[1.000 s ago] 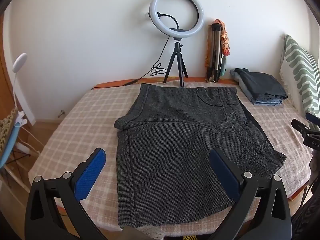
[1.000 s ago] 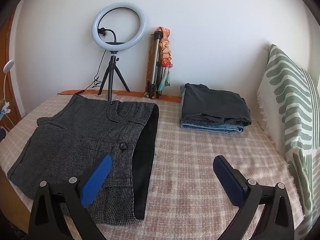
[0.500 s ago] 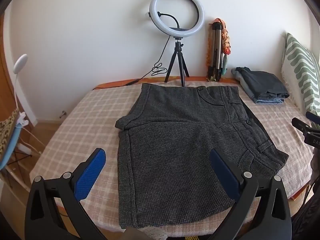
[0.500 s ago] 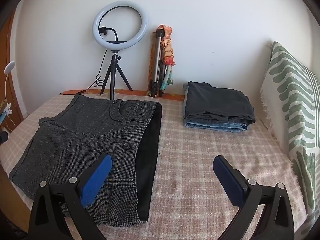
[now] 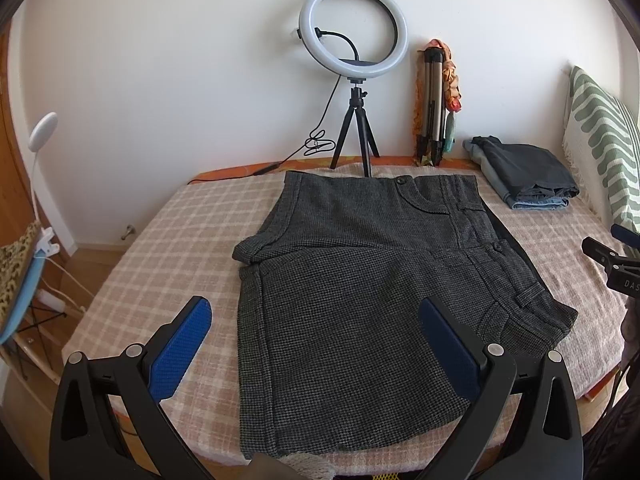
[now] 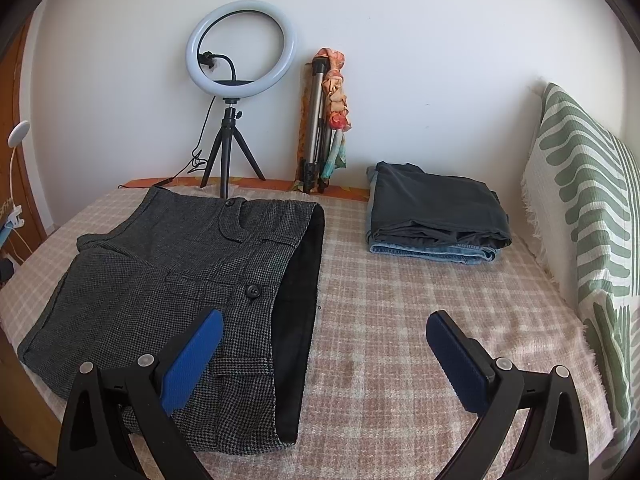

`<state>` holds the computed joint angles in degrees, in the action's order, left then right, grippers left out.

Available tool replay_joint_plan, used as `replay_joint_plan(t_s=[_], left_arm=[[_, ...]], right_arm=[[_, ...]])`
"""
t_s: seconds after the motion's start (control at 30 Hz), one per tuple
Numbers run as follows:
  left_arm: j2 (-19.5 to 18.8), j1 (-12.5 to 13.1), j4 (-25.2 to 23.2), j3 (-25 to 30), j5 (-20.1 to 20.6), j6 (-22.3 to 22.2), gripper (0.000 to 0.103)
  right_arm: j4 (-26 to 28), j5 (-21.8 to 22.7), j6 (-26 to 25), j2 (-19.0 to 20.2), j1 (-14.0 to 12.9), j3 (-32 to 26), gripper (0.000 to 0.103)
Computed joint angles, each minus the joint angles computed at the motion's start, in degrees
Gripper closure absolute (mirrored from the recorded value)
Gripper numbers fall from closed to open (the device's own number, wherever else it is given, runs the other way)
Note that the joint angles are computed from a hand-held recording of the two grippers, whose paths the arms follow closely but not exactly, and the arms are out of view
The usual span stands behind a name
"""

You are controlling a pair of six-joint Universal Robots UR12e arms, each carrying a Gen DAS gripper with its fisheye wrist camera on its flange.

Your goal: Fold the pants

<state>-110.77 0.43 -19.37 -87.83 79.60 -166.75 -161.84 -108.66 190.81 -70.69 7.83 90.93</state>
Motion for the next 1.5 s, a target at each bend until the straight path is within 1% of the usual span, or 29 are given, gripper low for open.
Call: replay_joint_plan(t_s=[0.4,1.5], left_arm=[[-0.07,0.00,-0.20,0.11,0.01,-0.57,0.000],[0.03,-0.26,0.27,-0.29,0.88,0.00,0.000]], right_arm=[[0.11,0.07,-0.14,0.06,0.02,-0.03,0.000],[0.57,0.19,-0.16,-0.06,-0.01,-0.02,0.000]])
